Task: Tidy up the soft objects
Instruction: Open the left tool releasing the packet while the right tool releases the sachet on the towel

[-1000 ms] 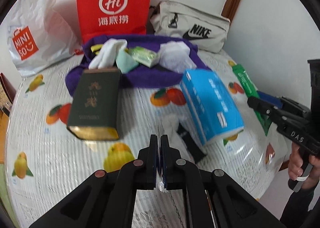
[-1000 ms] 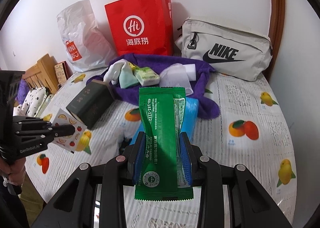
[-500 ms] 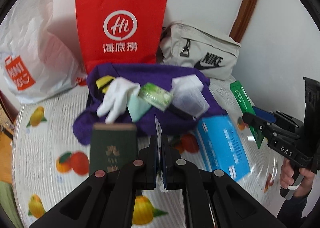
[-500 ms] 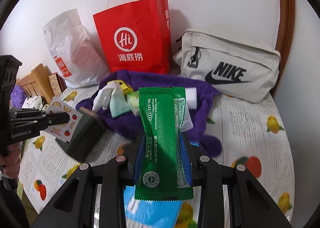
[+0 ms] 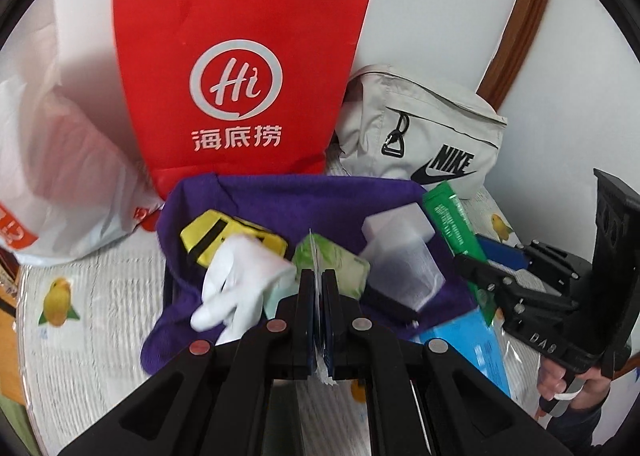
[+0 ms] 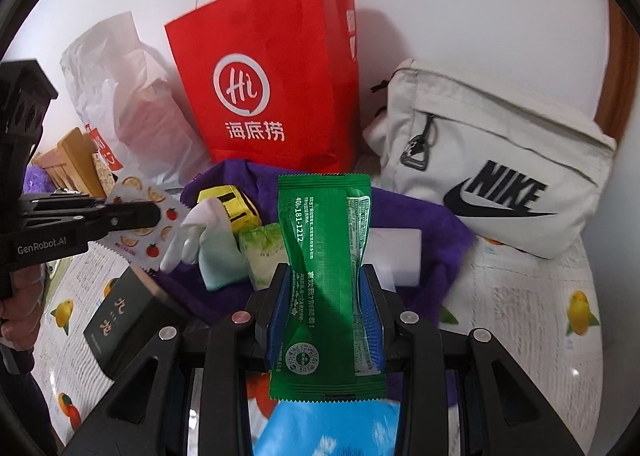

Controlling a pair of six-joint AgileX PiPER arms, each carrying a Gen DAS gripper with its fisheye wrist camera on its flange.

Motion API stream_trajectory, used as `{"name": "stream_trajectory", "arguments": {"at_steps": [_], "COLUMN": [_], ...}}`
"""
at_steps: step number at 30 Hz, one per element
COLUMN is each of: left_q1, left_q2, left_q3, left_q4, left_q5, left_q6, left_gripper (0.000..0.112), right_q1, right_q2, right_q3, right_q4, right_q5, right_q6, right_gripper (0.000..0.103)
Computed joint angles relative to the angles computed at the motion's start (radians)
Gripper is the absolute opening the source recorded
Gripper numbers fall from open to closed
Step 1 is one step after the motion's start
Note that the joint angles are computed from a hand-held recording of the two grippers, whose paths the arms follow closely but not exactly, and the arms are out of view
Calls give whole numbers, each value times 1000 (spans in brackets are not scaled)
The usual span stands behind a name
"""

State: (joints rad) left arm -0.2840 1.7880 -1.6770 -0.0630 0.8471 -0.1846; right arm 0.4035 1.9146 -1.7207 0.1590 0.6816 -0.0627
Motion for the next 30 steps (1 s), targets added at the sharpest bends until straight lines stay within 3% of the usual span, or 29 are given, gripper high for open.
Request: {"name": "stream_trajectory", "arguments": {"at_steps": [11, 22, 28, 30], "left_q1": [36, 44, 42, 41], "left_q2": [241, 428, 461, 456], "left_q3": [-282, -522, -566, -560], "left_q4": [-49, -71, -63, -66], "left_q5": [108, 231, 259, 254], "left_q6": [14, 2, -4, 4], "left_gripper": [5, 5, 5, 5], "right_q1": [-25, -11, -18, -14], "right_q2": [225, 360, 378, 392], "right_q3": [-257, -453, -484, -511], "right_q4": [24, -13, -20, -38], "right_q5": [145, 275, 299, 309], "right_q6": [-2, 3, 10, 16], "right_gripper": [34, 35, 41, 47]}}
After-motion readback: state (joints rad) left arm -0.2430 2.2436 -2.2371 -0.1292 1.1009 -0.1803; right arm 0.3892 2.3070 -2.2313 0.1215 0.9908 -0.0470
